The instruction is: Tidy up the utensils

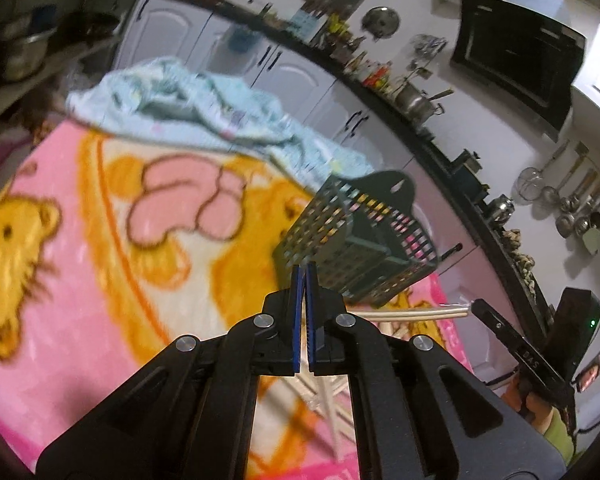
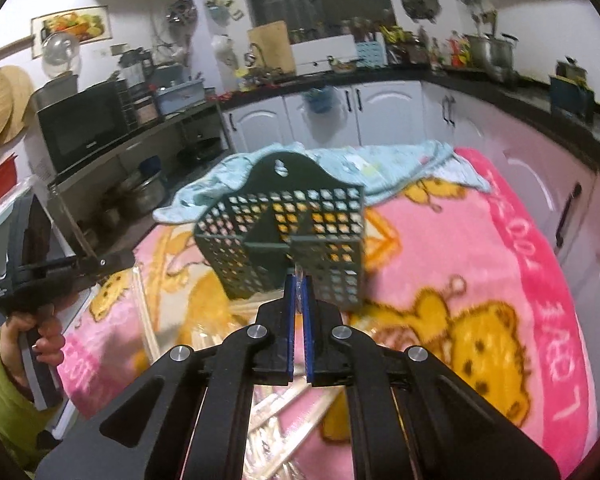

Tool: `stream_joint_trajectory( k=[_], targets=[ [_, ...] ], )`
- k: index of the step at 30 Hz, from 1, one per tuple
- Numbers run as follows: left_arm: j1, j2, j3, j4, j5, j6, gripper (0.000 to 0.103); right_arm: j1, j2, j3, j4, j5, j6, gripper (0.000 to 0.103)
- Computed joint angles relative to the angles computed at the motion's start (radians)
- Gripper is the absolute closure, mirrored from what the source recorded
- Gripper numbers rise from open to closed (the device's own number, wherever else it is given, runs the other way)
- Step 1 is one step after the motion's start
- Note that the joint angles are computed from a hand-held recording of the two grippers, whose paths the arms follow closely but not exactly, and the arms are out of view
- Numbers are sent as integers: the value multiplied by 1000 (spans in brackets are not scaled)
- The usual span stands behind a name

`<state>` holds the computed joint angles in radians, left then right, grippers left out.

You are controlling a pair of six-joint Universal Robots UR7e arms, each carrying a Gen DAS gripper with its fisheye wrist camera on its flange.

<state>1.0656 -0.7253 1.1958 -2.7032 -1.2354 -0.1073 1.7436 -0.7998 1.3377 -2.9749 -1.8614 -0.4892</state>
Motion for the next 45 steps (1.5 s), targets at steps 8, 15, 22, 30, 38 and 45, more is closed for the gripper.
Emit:
stream_joint_trajectory(
  k=[8,15,22,30,38,45],
  targets=[
    [-32,13,-47,6,-27,56,103,47,28,-76,78,27,-48,100],
    [-62,33,-99,30,-61,93,103,77,32,-125,125,53,-64,101],
    [-88,63,-178,49,-91,129,103,100,12,-157,147,55,-73,101],
    [-118,128,-331,70,-116,163,103,126,-11,-204,140,79,-79,101],
    [-139,222,-525,103,-119,200,103,140,7,-295,113,91,-101,101],
    [-136,324,-730,178,-91,216,103,125,50,-410,163,78,-72,101]
  ],
)
